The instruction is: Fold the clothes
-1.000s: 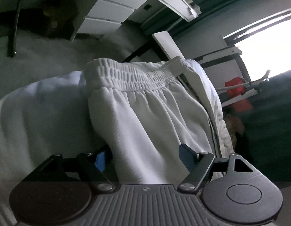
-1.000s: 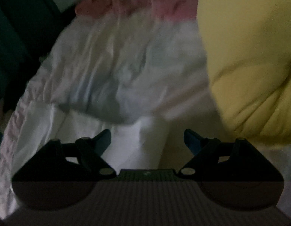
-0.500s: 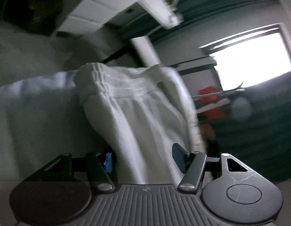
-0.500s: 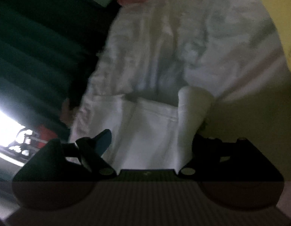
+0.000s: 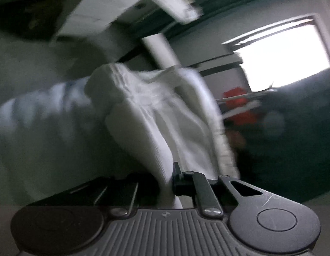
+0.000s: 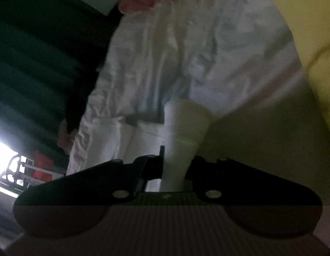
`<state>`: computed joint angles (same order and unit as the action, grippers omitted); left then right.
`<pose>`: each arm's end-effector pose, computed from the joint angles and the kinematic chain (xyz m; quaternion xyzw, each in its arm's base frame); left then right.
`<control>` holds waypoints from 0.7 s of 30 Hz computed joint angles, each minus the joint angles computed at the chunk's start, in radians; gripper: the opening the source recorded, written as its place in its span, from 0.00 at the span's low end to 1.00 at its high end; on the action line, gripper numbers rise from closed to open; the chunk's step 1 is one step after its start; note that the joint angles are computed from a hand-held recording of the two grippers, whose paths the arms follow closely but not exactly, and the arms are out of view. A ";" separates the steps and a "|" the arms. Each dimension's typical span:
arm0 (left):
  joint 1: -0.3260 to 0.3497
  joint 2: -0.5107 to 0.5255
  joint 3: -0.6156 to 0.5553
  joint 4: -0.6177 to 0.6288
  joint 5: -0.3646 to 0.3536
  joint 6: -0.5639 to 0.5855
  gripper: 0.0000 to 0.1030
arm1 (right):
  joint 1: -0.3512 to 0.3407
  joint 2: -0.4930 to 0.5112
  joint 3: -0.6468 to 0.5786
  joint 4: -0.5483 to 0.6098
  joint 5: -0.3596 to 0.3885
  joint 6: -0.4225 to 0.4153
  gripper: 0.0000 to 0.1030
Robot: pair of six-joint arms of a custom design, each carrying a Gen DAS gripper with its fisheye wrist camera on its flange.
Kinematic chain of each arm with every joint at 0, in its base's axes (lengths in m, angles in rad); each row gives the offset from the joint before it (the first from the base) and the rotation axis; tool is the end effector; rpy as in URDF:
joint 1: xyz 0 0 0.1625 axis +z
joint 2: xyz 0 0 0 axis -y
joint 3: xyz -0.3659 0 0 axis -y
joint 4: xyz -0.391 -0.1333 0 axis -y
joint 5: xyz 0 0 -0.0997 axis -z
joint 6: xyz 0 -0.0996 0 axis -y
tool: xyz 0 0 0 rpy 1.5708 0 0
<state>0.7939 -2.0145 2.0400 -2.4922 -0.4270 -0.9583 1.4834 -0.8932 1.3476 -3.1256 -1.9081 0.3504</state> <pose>-0.0705 -0.3911 0.5351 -0.3021 0.7336 -0.6076 0.0377 0.0380 -0.7157 0.3222 -0.2681 -0.8012 0.5298 0.0743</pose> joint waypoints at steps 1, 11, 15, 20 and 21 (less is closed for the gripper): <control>-0.010 0.001 0.002 -0.013 0.009 0.014 0.11 | 0.001 0.003 -0.004 -0.001 -0.003 -0.007 0.07; 0.081 0.015 -0.008 0.020 -0.078 -0.136 0.19 | -0.004 0.001 -0.005 0.024 -0.030 0.009 0.07; 0.048 0.005 -0.009 -0.014 -0.044 -0.075 0.10 | 0.020 -0.003 0.006 -0.032 -0.034 -0.052 0.07; 0.003 0.075 -0.076 -0.174 -0.026 0.123 0.09 | 0.063 0.014 -0.044 -0.061 -0.044 -0.049 0.07; 0.012 0.108 -0.111 -0.203 -0.033 0.152 0.09 | 0.071 0.038 -0.092 -0.037 -0.046 -0.043 0.07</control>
